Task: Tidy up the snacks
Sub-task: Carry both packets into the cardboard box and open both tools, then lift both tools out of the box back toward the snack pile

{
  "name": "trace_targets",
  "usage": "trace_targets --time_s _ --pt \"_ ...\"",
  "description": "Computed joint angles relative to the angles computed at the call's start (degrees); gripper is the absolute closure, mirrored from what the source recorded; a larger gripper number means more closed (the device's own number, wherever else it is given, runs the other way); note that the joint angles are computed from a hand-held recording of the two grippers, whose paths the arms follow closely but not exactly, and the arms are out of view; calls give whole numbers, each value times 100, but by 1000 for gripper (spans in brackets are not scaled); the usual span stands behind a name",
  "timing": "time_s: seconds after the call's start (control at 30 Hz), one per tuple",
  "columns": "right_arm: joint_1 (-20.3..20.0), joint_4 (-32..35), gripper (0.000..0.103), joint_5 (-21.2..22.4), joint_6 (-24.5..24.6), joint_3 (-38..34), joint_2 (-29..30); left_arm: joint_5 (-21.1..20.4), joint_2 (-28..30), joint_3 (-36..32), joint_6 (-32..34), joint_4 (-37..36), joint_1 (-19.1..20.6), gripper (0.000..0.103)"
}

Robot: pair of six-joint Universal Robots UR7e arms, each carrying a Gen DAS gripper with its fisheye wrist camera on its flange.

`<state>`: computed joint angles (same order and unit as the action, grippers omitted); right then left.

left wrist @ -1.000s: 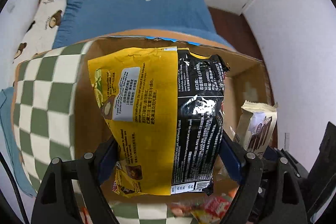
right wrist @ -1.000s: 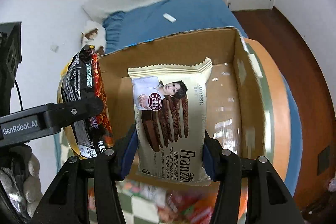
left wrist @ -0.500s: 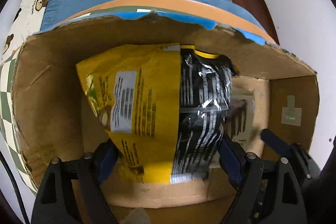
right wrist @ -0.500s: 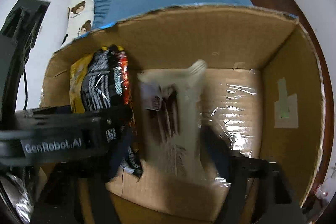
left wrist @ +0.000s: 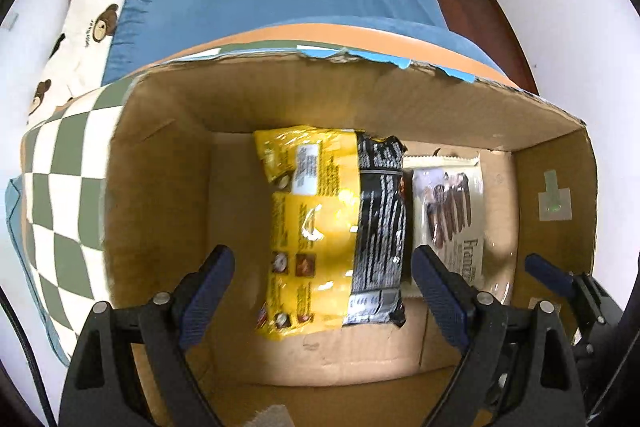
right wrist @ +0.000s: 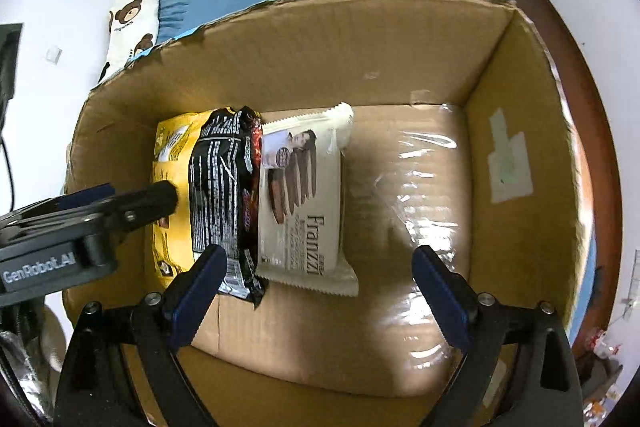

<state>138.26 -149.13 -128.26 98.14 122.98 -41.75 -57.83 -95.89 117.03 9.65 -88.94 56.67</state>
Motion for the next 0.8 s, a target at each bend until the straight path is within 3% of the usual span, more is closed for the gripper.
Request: trace_targets --time_s 0.4,0.8 --pt "712 1973 7 -32 986 -939 -7 -17 -945 -67 457 264 -72 12" --pt "1573 4380 7 -336 2091 -2421 367 -334 -2074 -352 820 682 -505 12"
